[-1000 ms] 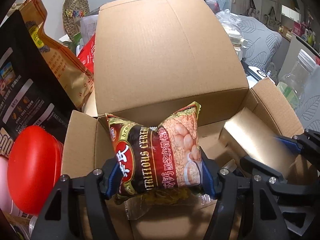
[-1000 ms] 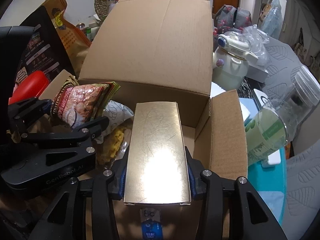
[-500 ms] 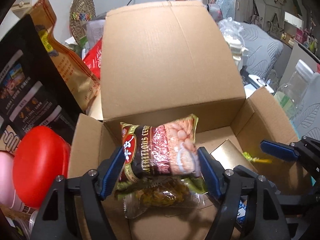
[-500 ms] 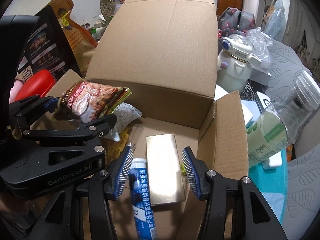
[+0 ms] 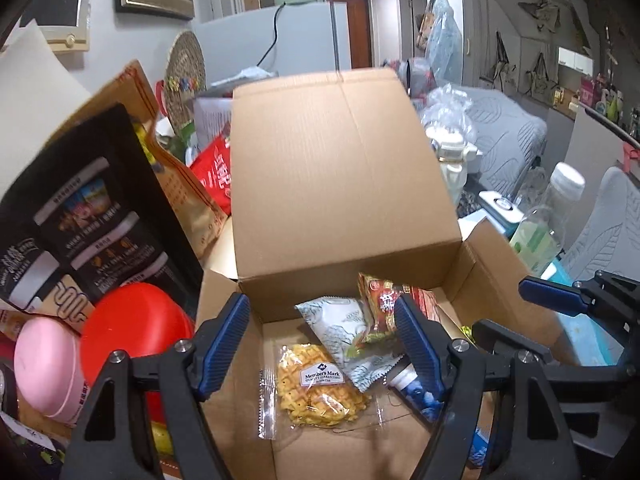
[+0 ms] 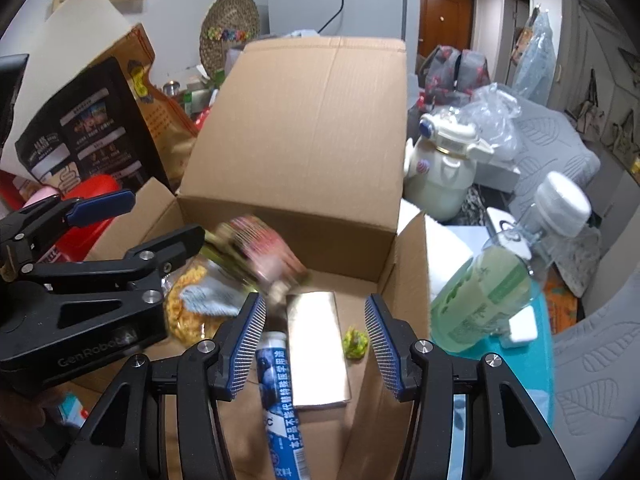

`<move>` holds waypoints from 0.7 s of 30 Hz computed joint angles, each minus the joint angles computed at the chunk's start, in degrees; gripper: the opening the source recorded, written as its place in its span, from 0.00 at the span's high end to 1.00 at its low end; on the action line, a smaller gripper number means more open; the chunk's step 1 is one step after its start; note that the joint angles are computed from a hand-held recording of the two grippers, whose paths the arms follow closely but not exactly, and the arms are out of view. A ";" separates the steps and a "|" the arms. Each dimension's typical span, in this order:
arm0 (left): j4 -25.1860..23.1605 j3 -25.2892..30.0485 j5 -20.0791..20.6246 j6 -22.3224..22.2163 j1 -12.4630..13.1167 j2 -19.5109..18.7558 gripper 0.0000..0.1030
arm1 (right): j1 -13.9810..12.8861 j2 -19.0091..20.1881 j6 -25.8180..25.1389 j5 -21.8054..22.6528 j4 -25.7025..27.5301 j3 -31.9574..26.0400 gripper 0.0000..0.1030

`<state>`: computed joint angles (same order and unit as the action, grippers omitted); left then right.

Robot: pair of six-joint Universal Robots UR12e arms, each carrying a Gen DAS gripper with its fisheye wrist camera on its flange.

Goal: Organize snacks
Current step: 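Open both tools to drop the cereal pack and gold box into the box, then withdraw both tools from the box back over the table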

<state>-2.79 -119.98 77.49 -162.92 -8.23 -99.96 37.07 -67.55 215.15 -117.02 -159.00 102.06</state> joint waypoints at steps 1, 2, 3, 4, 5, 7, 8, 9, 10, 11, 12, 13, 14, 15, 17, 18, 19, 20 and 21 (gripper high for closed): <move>0.28 -0.25 -0.18 -0.05 0.17 0.36 0.27 | 0.14 -0.14 -0.11 -0.35 -0.36 0.09 0.49; 0.54 -0.43 -0.37 0.02 0.31 0.70 0.27 | 0.38 -0.31 -0.29 -0.95 -0.74 0.17 0.49; 0.73 -0.74 -0.55 0.21 0.49 1.25 0.27 | 0.59 -0.41 -0.43 -1.49 -0.88 0.16 0.49; 1.00 -0.99 -0.69 0.13 0.61 1.63 0.27 | 0.84 -0.56 -0.57 -2.14 -0.98 0.18 0.49; 1.43 -1.31 -1.00 -0.16 0.79 2.08 0.27 | 1.15 -0.71 -0.79 -2.96 -1.28 0.20 0.49; 2.34 -1.92 -2.05 -0.83 1.21 3.06 0.27 | 1.78 -1.03 -1.24 -4.54 -2.06 0.27 0.49; 2.69 -2.17 -2.59 -1.11 1.43 3.48 0.27 | 2.10 -1.21 -1.38 -5.28 -2.47 0.30 0.49; 3.15 -2.45 -3.09 -1.55 1.64 3.93 0.27 | 2.44 -1.43 -1.54 -5.95 -3.10 0.37 0.49; 3.73 -2.79 -3.35 -2.27 1.84 4.44 0.27 | 2.62 -1.60 -1.67 -6.30 -3.69 0.48 0.49; 3.91 -2.97 -3.35 -2.75 1.93 4.83 0.27 | 2.96 -1.85 -1.78 -6.85 -4.39 0.62 0.49; 3.78 -3.18 -3.63 -3.09 2.13 5.43 0.27 | 3.20 -2.04 -1.85 -7.29 -4.77 0.73 0.49; 3.61 -3.46 -3.93 -3.18 2.30 5.99 0.27 | 3.51 -2.27 -1.66 -7.93 -4.78 0.77 0.49; 3.41 -3.67 -4.21 -3.23 2.48 6.54 0.27 | 3.78 -2.51 -1.41 -8.47 -4.60 0.81 0.49; 3.38 -3.99 -4.32 -3.28 2.62 7.16 0.27 | 3.98 -2.71 -1.21 -8.86 -4.51 0.90 0.49; 3.83 -4.98 -4.49 -3.29 2.96 8.64 0.27 | 4.66 -3.28 -0.23 -10.04 -3.83 1.07 0.49; 3.85 -5.41 -4.61 -3.17 3.10 9.30 0.27 | 4.91 -3.56 0.21 -10.37 -3.55 1.23 0.49; 3.62 -6.08 -4.92 -2.87 3.34 10.38 0.27 | 5.28 -3.94 0.80 -10.69 -3.19 1.40 0.49; 3.29 -6.58 -5.38 -2.53 3.59 11.21 0.27 | 5.66 -4.30 1.38 -10.92 -2.90 1.58 0.49; 2.69 -7.20 -5.91 -2.12 3.92 12.30 0.27 | 6.00 -4.65 1.82 -11.17 -2.69 1.78 0.49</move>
